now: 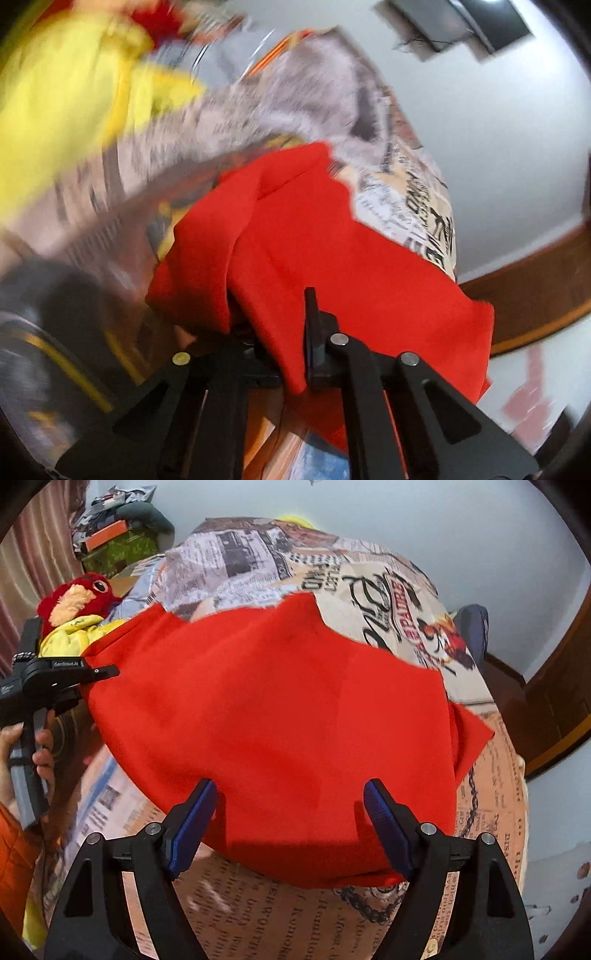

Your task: Fold large clothes

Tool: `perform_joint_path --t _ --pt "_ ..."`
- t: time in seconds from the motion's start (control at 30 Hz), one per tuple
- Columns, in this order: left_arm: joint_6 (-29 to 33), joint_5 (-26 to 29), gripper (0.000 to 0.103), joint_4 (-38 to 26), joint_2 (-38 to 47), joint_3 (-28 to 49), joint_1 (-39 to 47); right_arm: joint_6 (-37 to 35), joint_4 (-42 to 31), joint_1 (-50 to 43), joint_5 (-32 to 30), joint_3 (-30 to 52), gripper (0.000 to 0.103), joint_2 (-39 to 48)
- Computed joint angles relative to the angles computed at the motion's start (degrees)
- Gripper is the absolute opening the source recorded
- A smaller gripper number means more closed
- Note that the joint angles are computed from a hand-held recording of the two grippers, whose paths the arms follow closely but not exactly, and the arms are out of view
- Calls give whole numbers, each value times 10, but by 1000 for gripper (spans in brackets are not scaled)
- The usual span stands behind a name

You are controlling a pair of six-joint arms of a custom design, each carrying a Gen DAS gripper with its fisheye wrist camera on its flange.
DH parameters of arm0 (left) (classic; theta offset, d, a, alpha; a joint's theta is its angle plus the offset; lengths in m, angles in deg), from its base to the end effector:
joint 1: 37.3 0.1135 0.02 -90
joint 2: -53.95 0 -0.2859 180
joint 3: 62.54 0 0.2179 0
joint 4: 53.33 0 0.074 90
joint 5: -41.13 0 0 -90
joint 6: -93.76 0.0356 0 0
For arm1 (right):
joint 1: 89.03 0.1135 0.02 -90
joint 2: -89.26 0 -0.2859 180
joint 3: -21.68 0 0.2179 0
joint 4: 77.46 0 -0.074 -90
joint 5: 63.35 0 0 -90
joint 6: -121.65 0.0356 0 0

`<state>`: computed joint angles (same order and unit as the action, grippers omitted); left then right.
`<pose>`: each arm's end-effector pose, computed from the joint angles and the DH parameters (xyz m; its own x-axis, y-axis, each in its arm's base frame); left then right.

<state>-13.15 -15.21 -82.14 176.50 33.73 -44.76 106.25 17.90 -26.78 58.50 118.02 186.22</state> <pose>0.4223 -0.0752 0.1730 -0.9009 -0.1262 -0.4153 0.1678 0.7812 -0.6013 0.1475 0.2401 0.2911 -0.8284 0.1843 -0.5290 0.2531 0.9656 -0.0600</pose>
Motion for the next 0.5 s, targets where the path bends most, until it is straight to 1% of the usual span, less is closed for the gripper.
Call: perform_joint_path --t 0.17,0.27,0.37,0.5 --pt "67 -10 4 41 -135 -90 18 -36 4 -16 5 72 79 29" --pt "101 -10 4 55 -207 -138 34 -56 26 -28 -4 111 79 51" --pt "127 -20 4 74 -272 -189 52 -78 64 -38 -33 142 79 86" --pt "169 -51 4 100 -332 -243 63 -117 106 -48 -98 178 79 150"
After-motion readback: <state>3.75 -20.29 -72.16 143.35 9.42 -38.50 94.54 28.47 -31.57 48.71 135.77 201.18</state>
